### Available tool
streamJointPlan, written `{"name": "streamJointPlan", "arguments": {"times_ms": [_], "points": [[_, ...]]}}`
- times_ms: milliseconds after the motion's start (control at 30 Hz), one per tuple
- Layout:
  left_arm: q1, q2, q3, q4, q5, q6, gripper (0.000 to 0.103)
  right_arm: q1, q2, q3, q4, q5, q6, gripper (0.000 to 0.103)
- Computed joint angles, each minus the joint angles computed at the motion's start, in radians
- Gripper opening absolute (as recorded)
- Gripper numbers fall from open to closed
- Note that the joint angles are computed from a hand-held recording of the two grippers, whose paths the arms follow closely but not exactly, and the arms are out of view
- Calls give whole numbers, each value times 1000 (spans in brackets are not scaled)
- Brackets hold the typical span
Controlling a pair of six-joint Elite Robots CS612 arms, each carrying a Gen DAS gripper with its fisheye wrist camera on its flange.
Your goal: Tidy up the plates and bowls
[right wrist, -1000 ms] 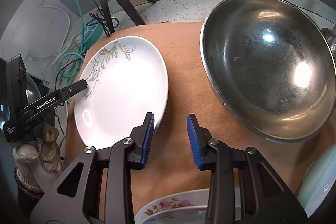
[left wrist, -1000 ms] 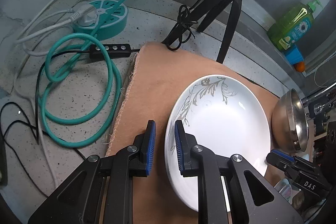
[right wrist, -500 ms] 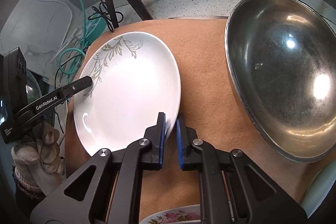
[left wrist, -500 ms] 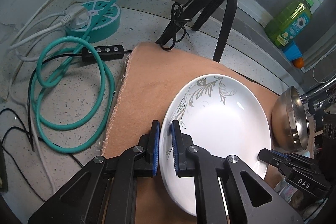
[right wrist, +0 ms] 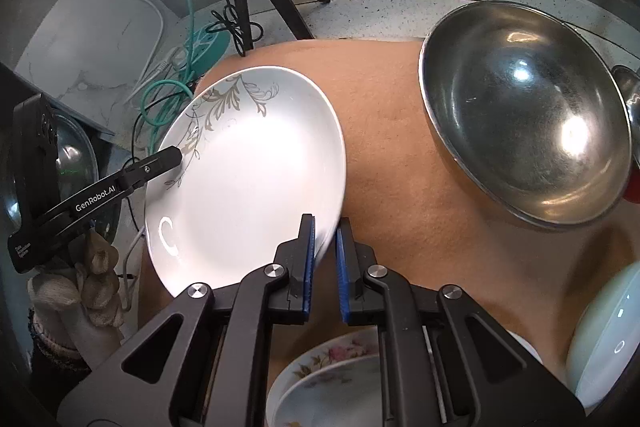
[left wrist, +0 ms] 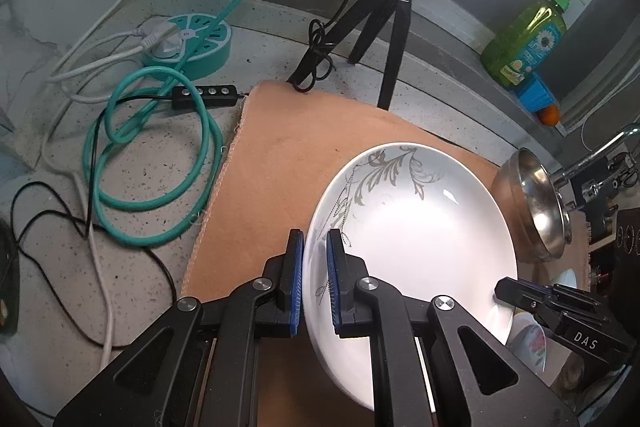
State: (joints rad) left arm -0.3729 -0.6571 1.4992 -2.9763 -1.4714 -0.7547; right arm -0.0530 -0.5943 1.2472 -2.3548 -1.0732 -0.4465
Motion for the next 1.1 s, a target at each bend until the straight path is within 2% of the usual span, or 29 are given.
{"name": "streamJointPlan", "arguments": {"times_ms": [300,433,600,867,1100], "points": [[-53,-58,80,-80,12,-6,10,-52,-88,133,-46,21,-49,10],[-79,-70,94,-104,14,17,10,-78,-112,173,-53,22,-48,10],[-103,-69,97,-108,-18,31,10,-113,-143,232,-78,2,-46,10],[-133,-58,90,-81,-62,59,10,-148,-165,286,-95,-39,-36,10],[-149,-46,76,-48,-81,74,10,-161,-160,296,-93,-68,-28,10]]}}
